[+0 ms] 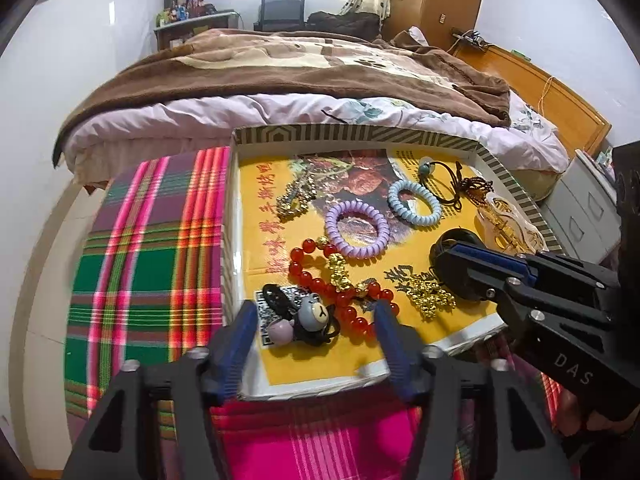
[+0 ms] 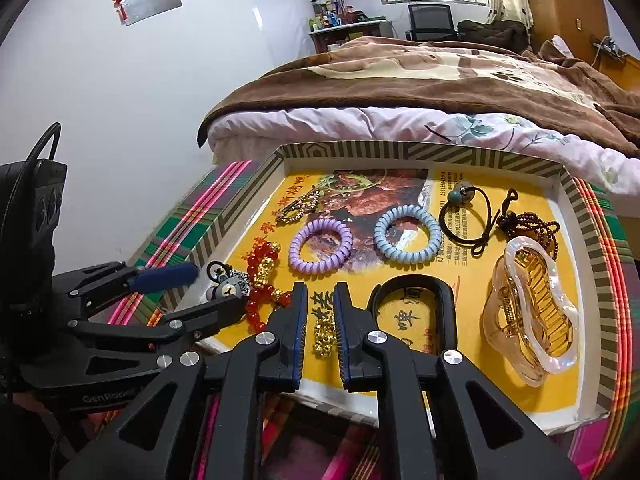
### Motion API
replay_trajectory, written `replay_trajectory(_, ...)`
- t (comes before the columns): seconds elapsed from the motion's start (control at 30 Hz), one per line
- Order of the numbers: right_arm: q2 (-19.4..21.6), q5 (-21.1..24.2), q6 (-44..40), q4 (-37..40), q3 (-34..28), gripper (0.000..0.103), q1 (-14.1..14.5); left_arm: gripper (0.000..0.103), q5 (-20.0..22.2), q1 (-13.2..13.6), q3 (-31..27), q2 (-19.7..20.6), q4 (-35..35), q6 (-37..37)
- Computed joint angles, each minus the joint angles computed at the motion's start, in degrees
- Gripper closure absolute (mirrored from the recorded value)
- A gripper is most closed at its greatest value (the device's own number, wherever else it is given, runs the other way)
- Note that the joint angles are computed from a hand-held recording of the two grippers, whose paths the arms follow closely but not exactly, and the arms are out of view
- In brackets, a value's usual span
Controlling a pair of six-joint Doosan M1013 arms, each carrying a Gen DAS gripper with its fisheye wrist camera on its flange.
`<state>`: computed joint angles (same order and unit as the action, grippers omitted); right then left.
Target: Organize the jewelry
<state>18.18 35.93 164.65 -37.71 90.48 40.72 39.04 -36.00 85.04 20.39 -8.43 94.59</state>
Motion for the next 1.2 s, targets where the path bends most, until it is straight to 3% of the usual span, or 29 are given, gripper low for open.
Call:
replay_trajectory(0.1,-0.4,0.3,1.5,-1.3,0.3,0.086,0.4,0.036,-0.7,0.1,0.8,-0.9,0.0,-0.5)
replay_trajectory(0.23,-1.2,0.8,3.6,-3.5,0.9,0.074,1.4,0.034,-1.6,-0.2,1.8,-2.2,2.0,-2.4)
replay_trajectory(0.57,-3.7,6.0,13.0,-11.6,3.2,0.07,5.6,0.029,-5.4,-2.1,6.8,-7.0,8.1,-9.0)
replay_trajectory(0.63,-4.1,8.3,14.3,-12.4,3.5,0.057,6.6,0.026,-6.0,-2.9,7.9,-7.9,11.6,-12.7)
replay_trajectory(1.07,-5.2,19.5,20.1,-11.8,4.9,0.056,10.7,0.024,-7.1,-6.6,13.6,-12.2,23.8,-27.5)
replay_trajectory(1.2,-5.4,21.1,20.7,-11.1,5.3,0.056,11.4,0.023,-7.1,-7.0,14.6,-12.8,23.8,-28.2)
